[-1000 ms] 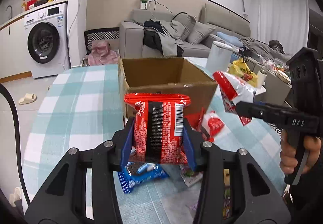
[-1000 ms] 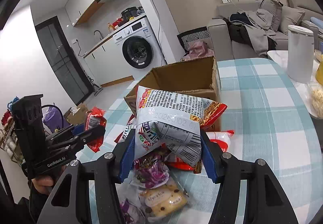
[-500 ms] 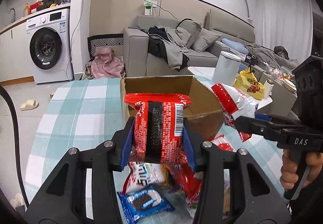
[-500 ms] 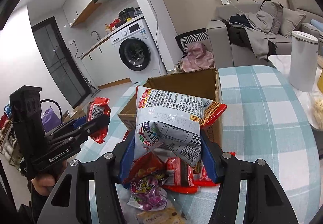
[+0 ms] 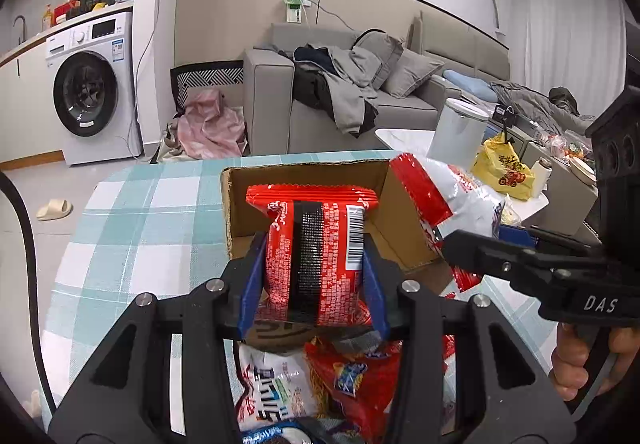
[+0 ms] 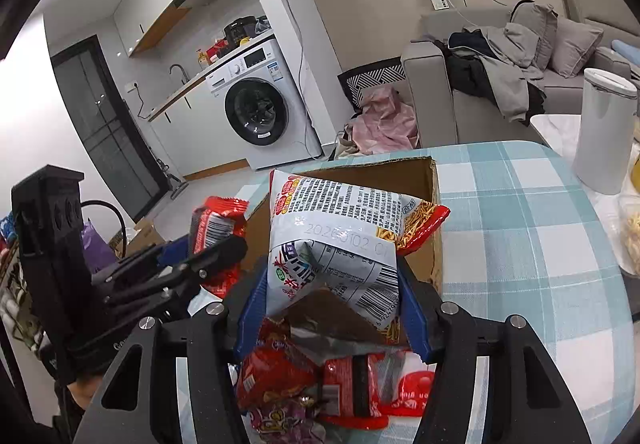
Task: Organize snacks
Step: 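Carry both packs into the cardboard box and open both grippers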
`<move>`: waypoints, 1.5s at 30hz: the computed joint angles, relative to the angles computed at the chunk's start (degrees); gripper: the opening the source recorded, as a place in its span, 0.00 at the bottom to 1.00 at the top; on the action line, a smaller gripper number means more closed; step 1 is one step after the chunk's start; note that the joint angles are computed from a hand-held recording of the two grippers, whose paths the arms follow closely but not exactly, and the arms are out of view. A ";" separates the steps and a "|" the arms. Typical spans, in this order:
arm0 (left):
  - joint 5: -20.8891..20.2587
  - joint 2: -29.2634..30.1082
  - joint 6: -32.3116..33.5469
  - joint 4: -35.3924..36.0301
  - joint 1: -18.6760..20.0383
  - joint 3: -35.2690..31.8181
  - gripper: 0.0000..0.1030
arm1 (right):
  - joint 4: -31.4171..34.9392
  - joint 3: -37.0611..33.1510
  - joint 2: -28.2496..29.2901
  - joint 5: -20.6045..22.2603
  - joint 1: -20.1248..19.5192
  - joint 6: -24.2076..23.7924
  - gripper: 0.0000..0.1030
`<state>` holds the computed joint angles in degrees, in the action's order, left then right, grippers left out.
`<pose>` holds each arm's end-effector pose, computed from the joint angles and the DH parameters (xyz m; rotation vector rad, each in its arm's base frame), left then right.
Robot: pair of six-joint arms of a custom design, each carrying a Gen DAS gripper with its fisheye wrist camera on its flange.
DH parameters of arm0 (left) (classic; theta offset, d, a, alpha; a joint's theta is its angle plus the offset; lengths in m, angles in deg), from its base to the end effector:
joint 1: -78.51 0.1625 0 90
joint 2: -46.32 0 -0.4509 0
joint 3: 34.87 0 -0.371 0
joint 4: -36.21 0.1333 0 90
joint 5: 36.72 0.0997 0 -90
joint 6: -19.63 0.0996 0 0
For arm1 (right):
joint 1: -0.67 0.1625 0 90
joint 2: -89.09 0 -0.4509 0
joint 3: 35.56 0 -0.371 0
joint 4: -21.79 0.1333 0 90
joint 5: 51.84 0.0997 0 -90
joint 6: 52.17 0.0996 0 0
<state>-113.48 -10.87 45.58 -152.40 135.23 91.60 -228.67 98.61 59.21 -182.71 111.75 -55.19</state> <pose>-0.1493 -0.5120 0.1588 1.3325 2.5193 -0.7651 0.2137 -0.3650 0.0685 0.0325 -2.3127 1.3282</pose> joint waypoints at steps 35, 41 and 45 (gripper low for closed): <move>3.02 4.12 1.54 -3.05 1.48 -2.20 0.80 | -1.22 -1.79 -0.07 -0.61 -3.80 -1.59 0.79; 2.67 0.52 2.39 -2.68 1.97 0.64 0.86 | -2.36 -0.37 0.46 -1.47 -2.48 -1.83 0.99; 2.61 -2.22 4.31 -5.62 2.03 4.30 0.99 | -2.25 0.58 1.31 -3.00 -1.28 -1.96 1.00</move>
